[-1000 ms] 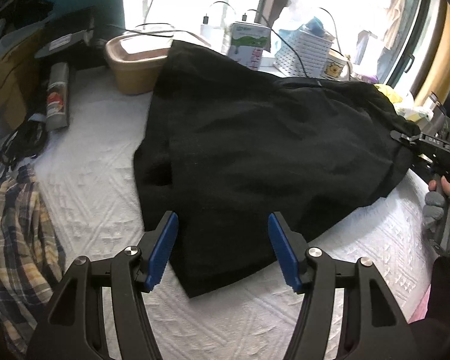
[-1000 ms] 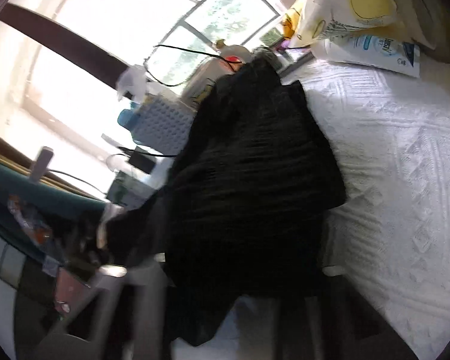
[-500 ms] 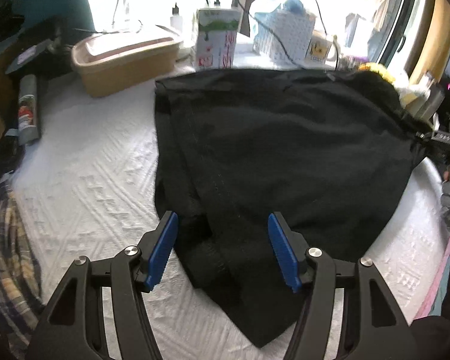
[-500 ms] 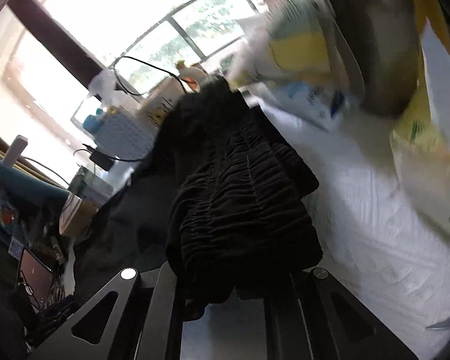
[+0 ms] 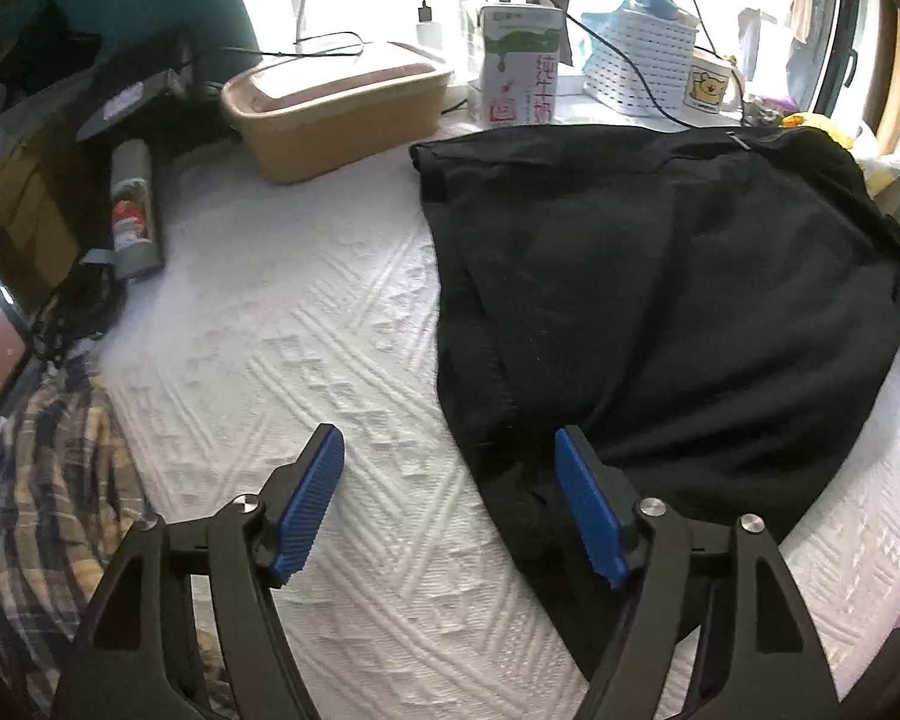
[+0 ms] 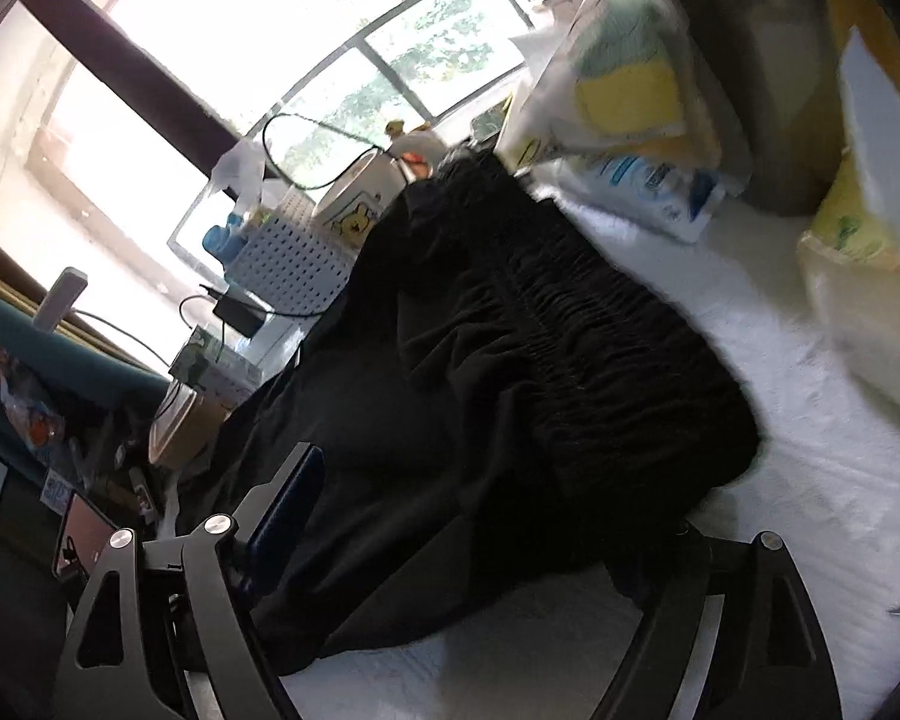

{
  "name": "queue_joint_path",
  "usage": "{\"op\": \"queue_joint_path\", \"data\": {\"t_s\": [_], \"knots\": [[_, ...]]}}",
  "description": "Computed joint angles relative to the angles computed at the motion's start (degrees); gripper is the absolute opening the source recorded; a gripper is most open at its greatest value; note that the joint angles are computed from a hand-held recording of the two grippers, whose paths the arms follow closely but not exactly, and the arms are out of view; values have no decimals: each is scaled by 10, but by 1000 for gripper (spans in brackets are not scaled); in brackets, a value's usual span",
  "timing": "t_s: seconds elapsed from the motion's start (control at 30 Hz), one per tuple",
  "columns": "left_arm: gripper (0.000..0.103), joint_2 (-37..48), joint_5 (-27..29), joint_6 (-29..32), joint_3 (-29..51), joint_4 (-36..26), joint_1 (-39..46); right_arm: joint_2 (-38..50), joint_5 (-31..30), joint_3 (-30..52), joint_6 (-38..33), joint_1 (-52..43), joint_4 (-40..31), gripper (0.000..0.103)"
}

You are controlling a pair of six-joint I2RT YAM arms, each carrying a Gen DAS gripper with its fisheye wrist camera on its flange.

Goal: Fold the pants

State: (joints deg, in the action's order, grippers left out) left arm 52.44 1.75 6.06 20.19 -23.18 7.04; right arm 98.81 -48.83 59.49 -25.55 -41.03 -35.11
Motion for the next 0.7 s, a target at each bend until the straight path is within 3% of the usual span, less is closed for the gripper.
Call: {"op": "queue_joint_path", "data": {"t_s": [0.07,0.17,0.23,0.37,0.5,0.63,0.7], "knots": [[72,-19,27,2,12,-27,28,-3,0,6,-8,-20,-12,86],[72,-53,131,10,34,-61,100,15,3,15,-22,-38,-22,86],[72,-66,156,-1,41,-58,104,34,7,18,-12,-38,-16,86],[72,-22,114,-38,48,6,13,38,-6,15,23,-18,20,87],[72,98,58,-53,66,95,-55,36,19,3,76,22,85,87],[75,202,4,-27,81,138,-52,47,19,4,134,36,132,88],[76,208,22,-9,76,155,-30,55,17,14,142,39,133,88]]}}
